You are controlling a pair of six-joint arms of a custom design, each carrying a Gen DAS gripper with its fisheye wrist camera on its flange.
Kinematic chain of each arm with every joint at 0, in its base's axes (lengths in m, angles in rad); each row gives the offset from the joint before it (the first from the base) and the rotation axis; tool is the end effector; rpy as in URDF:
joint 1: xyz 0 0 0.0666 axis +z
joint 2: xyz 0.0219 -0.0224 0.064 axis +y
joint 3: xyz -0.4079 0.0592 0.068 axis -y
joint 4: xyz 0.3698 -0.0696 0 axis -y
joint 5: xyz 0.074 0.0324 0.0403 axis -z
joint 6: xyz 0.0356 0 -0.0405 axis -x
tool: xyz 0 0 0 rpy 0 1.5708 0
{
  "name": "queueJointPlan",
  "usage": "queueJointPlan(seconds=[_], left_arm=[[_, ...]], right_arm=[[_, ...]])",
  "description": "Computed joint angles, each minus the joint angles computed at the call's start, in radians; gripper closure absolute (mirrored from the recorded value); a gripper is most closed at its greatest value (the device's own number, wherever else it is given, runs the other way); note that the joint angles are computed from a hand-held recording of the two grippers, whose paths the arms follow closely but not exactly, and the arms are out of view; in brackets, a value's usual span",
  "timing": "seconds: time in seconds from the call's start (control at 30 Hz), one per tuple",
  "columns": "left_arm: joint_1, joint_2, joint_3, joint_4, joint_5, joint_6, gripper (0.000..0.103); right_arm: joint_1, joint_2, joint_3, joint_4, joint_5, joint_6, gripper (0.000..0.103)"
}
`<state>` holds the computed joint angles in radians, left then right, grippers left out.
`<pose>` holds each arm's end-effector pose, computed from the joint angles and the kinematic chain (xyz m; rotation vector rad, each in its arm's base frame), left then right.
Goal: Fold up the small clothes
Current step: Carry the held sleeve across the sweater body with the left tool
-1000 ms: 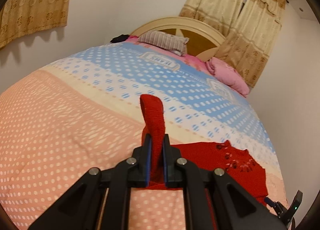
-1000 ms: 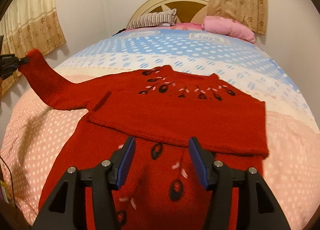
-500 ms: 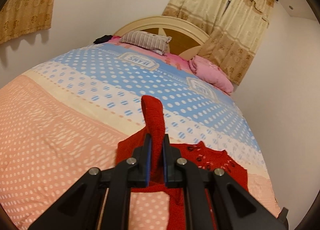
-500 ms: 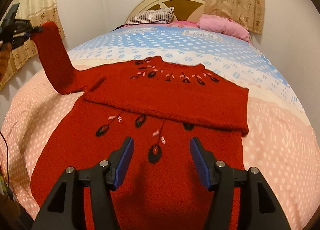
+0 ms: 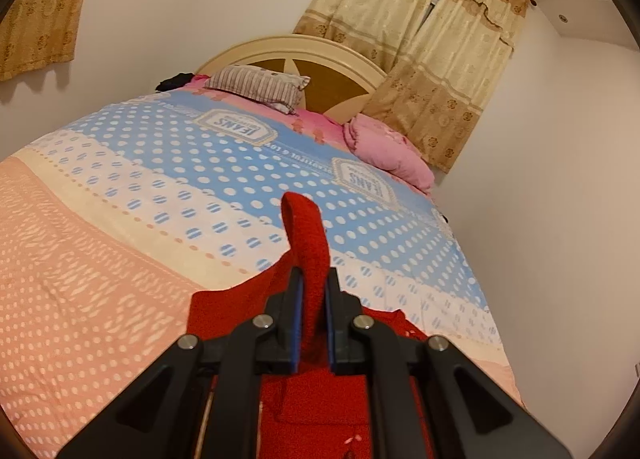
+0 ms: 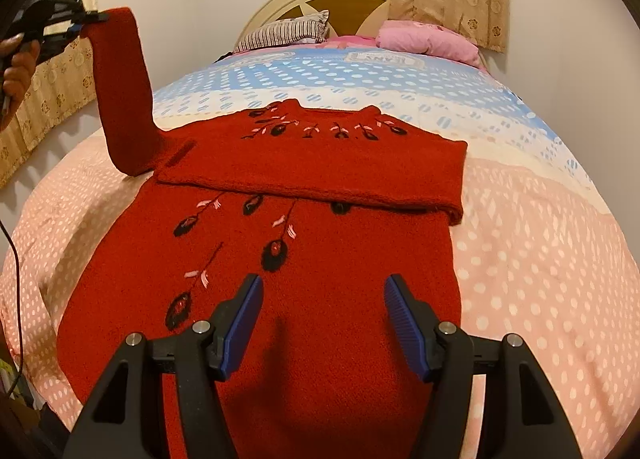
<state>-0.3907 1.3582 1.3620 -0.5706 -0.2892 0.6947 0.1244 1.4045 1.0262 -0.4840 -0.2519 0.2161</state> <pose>0.4320 -0.1674 0.4868 -0.4892 2.0728 -0.3371 0.4311 0.0624 0.3250 -0.5198 2.3572 0.2641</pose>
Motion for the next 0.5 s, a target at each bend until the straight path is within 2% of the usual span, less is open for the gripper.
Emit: queueJointPlan(seconds=[0.2, 0.5], left_arm=[[-0.034, 0.049, 0.069, -0.001, 0.002, 0.022, 0.093], [-0.103, 0.151, 0.209, -0.027, 0.006, -0.005, 0.093]], right_arm=[[-0.021, -0.010, -0.029, 0.024, -0.028, -0.011, 0.039], [-0.051, -0.022, -0.078, 0.083, -0.033, -0.010, 0.039]])
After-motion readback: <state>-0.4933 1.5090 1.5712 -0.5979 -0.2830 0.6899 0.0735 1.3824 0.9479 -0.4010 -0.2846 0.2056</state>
